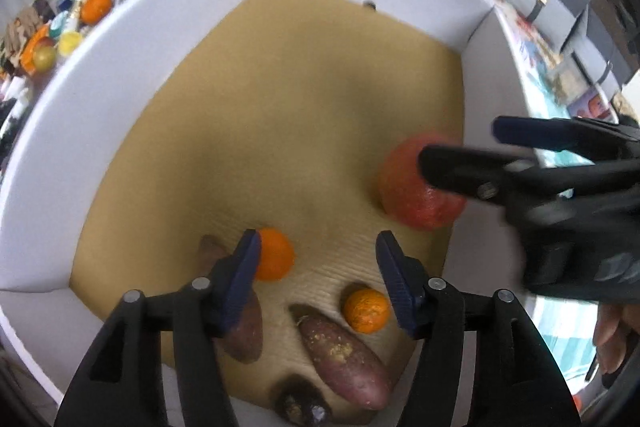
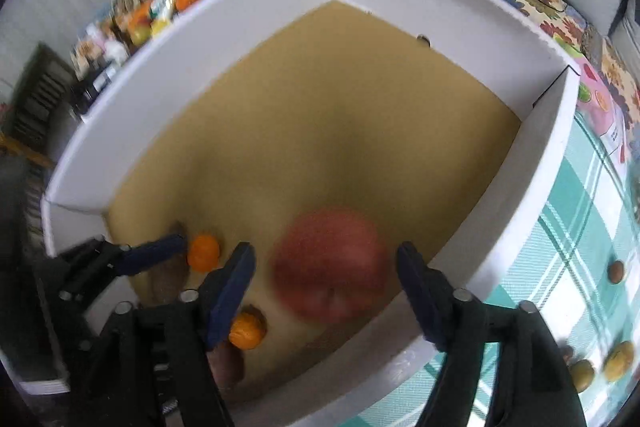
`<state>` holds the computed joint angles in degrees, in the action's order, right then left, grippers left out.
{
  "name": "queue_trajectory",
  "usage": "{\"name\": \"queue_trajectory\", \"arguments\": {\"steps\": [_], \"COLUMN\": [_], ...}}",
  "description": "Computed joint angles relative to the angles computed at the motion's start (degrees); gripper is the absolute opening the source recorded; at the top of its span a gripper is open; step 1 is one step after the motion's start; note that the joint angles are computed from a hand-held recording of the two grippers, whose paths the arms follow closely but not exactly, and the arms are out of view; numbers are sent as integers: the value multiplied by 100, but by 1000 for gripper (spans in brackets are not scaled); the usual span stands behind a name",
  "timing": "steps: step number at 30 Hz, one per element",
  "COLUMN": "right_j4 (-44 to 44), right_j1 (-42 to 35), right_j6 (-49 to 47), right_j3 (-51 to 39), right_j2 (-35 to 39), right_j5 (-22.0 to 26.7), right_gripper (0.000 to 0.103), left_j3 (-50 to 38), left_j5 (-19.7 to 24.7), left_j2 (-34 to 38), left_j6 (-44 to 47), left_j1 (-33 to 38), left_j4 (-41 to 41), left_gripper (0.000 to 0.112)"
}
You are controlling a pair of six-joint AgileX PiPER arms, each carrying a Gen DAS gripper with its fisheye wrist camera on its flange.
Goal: Organize fruits
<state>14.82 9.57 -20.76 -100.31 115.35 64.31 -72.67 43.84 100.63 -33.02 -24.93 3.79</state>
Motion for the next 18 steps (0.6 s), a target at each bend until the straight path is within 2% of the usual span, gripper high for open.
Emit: {"name": "queue_trajectory", "arguments": {"steps": [4, 6, 8, 9, 11, 14, 16, 18], "right_j4": [408, 748, 1401, 1792, 2396, 2935, 3225, 3553], "right_j1": [-484, -848, -1474, -1827, -2859, -4577, -5723, -6869], "right_j6": [-531, -958, -1889, -2462, -3607, -5326, -6472, -7618], "right_j3": [882, 1662, 2773, 3340, 4393, 5863, 6478, 6626], "right_j2": [-1086, -1815, -2701, -3087, -3811, -4230, -3921, -3387], "right_j5": [-628, -1064, -1596, -1833, -1910, -2472, -2917, -3071], "right_gripper": [89, 103, 103, 103, 103, 103, 103, 103], "left_j3": [529, 814, 992, 1090, 1128, 763, 449, -9], "left_j5": [-279, -444, -458, -470, -469, -572, -861, -982], "left_j2": [-794, -1240, -1619, -1815, -1941, -1485, -920, -230], "left_j6": [-950, -1503, -2343, -2860, -3391, -3703, -3548, -3157], "left_j1": [-403, -709, -1228, -1622, -2214, -3014, -3406, -3665], "left_j4": [970, 1480, 2237, 2683, 3134, 3388, 3160, 2752], "left_gripper": [63, 68, 80, 81, 85, 89, 90, 90]}}
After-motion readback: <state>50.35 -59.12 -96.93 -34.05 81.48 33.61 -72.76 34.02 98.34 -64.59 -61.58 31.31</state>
